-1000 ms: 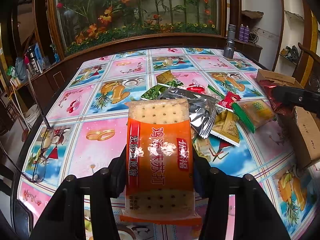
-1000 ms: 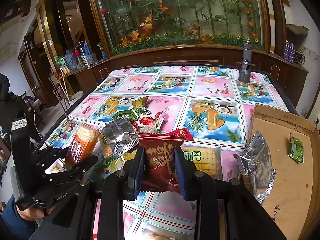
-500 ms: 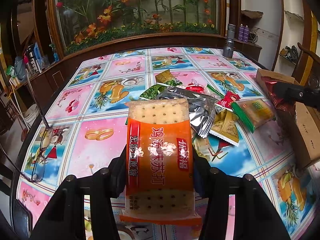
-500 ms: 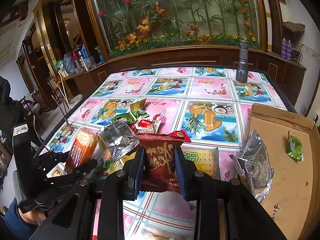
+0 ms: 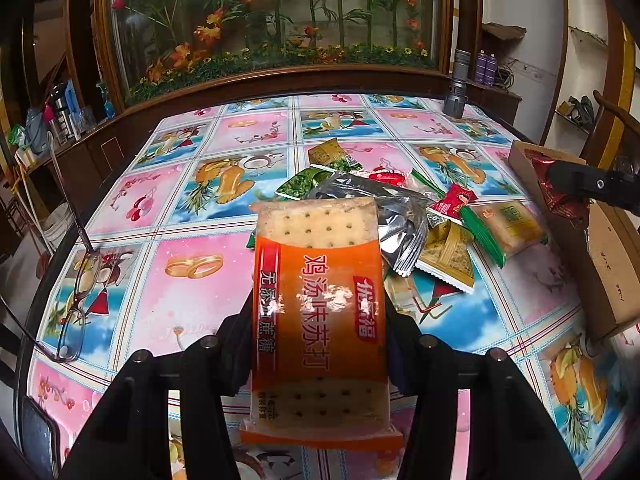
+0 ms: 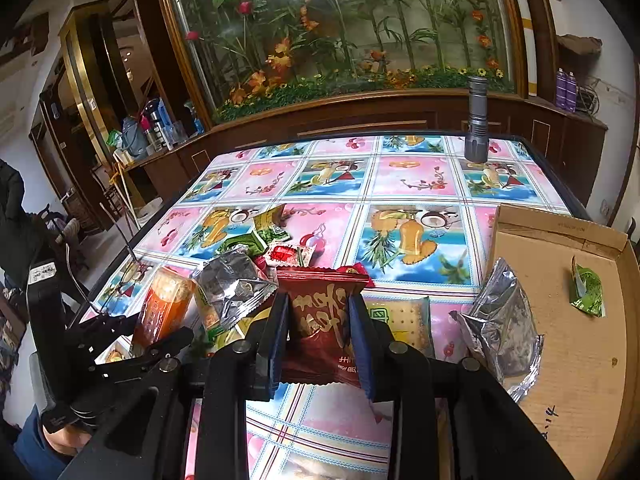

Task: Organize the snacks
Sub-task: 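Carry the cracker pack into the box and open the left tool while the right tool drops the red candy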

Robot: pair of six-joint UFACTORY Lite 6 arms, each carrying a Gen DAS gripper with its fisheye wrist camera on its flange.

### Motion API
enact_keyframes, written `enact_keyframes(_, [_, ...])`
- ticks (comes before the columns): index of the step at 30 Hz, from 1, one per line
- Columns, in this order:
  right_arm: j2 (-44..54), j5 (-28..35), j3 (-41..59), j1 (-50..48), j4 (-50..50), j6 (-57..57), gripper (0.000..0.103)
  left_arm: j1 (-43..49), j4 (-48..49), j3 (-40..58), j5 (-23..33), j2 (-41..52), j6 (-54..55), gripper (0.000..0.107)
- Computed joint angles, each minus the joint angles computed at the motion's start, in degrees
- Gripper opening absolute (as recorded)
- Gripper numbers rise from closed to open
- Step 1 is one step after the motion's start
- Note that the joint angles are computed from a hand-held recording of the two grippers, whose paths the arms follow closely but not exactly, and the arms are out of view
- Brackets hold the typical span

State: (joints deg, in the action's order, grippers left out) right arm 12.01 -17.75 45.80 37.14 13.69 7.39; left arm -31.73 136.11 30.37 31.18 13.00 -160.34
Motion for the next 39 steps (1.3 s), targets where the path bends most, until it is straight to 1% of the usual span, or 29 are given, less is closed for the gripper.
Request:
enact_keyframes(2, [-0.2, 0.0, -0.2, -0.5, -0.4, 0.7, 0.032, 0.1, 0.4, -0.2, 0.0, -0.3, 0.0, 0.052])
enact_keyframes(4, [-0.7, 0.0, -0.6, -1.9, -4.0, 4.7, 0.032, -0.1, 1.2, -0.6, 0.3, -0.8, -0.6, 0.052])
enact_keyframes(9, [-2.0, -0.4, -1.9, -4.8, -9.9, 12.5, 0.032, 2.1, 10.3, -1.7, -1.7, -2.6, -8.6, 0.052])
enact_keyframes(14, [-4.2, -0.8, -3.8, -9.6, -13.6, 18.6, 0.032, 2.1, 10.9, -1.7, -3.2, -4.8, -10.0, 0.052])
enact_keyframes(15, [-4.8, -0.8, -4.2, -10.8, -14.7, 20.1, 0.032, 1.5, 9.7, -1.6, -3.5, -5.5, -8.7, 0.052])
enact_keyframes(18, [-6.4, -1.0, -5.8, -16.9, -23.8, 30.6, 0.032, -2.5, 2.4, -0.1, -3.4, -6.6, -2.3, 0.052])
enact_keyframes(19, [-7.2, -0.8, -6.6, -19.3, -25.2, 32.8, 0.032, -3.7, 0.8, 1.0, -3.9, -6.4, -1.1, 0.052])
enact_keyframes(21, [-8.6, -0.7, -7.8, -22.8, -27.3, 35.4, 0.032, -6.9, -2.0, 4.6, -5.3, -5.0, 1.5, 0.052])
enact_keyframes(24, [-10.3, -1.7, -9.5, -30.0, -38.8, 47.5, 0.032, -11.3, -5.6, 11.1, -7.2, -1.4, 4.7, 0.052])
enact_keyframes(25, [-10.9, -1.6, -9.8, -31.6, -40.8, 49.3, 0.032, -12.0, -5.4, 12.7, -8.1, -0.5, 4.6, 0.052])
enact_keyframes(29, [-12.4, -3.6, -11.1, -39.4, -52.7, 60.9, 0.032, -16.9, -5.2, 24.1, -12.7, 7.2, 4.1, 0.052])
enact_keyframes(32, [-11.8, -3.1, -11.0, -41.4, -55.4, 63.8, 0.032, -19.4, -4.3, 32.3, -15.9, 12.7, 2.9, 0.052])
enact_keyframes(33, [-11.1, -2.0, -10.4, -41.5, -56.3, 64.9, 0.032, -20.4, -4.2, 36.1, -17.0, 15.6, 3.0, 0.052])
enact_keyframes(34, [-10.1, -0.8, -9.5, -41.3, -57.1, 66.0, 0.032, -20.8, -5.7, 38.5, -17.6, 17.4, 4.7, 0.052])
enact_keyframes(36, [-8.0, 0.1, -7.8, -41.7, -61.4, 70.2, 0.032, -21.7, -12.0, 44.4, -19.5, 22.1, 11.1, 0.052])
enact_keyframes(39, [-6.2, 1.6, -6.4, -42.2, -66.2, 75.5, 0.032, -21.6, -12.9, 52.5, -23.8, 28.7, 11.1, 0.052])
